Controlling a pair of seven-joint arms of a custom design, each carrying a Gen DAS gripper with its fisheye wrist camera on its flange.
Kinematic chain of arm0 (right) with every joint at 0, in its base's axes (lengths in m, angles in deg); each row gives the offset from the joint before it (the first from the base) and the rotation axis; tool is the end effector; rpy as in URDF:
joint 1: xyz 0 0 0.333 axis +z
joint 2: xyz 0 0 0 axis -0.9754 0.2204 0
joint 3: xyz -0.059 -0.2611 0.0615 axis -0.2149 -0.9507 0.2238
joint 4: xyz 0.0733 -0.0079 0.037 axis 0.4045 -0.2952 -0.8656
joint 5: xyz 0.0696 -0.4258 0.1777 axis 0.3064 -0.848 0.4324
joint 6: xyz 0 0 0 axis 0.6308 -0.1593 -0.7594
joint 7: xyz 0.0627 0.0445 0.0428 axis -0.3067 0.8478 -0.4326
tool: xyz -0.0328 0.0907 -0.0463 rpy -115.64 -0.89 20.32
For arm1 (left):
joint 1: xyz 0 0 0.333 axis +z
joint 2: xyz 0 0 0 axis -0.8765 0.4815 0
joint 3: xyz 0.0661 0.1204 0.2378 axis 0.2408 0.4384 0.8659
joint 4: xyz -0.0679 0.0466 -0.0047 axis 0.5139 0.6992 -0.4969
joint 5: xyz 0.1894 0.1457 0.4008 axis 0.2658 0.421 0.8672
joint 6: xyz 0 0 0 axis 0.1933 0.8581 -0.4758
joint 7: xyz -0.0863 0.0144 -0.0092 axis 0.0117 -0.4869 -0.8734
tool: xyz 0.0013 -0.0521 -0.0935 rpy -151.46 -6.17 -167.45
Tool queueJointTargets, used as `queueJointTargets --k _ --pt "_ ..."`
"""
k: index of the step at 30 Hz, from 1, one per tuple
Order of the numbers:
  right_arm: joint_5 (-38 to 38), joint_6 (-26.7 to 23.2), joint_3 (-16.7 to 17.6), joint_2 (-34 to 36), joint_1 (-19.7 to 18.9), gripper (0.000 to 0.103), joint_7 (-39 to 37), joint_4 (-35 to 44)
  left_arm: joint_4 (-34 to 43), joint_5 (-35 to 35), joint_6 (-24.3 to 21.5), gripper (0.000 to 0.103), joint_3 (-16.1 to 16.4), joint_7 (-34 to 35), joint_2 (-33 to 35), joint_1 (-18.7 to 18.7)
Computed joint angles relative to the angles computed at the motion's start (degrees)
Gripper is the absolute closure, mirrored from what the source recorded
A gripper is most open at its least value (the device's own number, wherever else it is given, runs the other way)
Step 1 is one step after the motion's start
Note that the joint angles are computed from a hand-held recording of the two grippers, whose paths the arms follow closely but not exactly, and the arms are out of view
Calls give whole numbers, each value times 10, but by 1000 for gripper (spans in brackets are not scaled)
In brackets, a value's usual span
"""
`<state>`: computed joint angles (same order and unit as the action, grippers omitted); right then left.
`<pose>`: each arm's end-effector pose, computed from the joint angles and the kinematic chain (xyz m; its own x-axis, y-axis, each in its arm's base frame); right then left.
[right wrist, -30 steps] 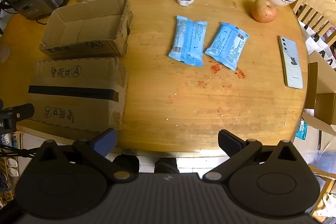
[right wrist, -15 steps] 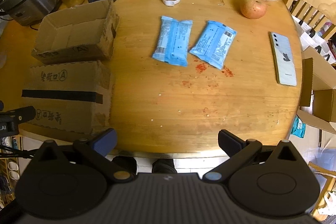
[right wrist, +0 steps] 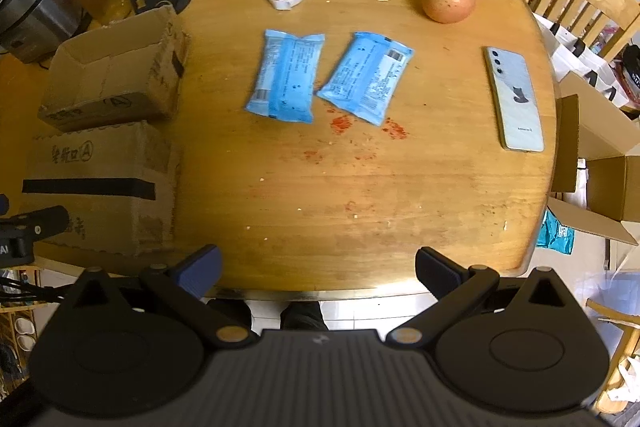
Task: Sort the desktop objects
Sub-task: 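Move the right tool toward the two blue packets on the table, then lower the open right gripper over the larger blue packet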
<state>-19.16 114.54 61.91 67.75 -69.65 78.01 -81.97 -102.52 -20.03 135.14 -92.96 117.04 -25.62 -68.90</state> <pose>0.6005 0.0694 0.4793 -0.2034 -0.9791 -0.0083 -0.9667 0.2022 -0.1571 0.6491 -0.1978 0.4773 -0.3289 -0.9443 -0.0057 -0.9173 0.3209 -0.2356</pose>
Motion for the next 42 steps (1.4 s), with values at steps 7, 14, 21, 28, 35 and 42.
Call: queueJointTargets --k 7,14,21,28,35,42 --pt "3 12 -3 -11 -4 0 -5 -16 3 -12 -3 0 -3 -1 2 -4" --pt "1 11 -4 -16 -6 0 0 -24 6 -25 -8 0 -5 16 3 -6" --pt "4 23 -7 -27 -9 0 18 -37 10 -31 -6 0 -4 31 5 -7" --pt "7 11 -8 -7 -13 0 31 -16 13 -31 -11 0 -2 33 6 -4" --pt "11 34 -11 9 -20 0 57 -5 13 -30 -13 0 0 34 6 -1" --pt "6 50 -12 37 -25 0 51 13 11 -33 -13 0 1 36 5 2"
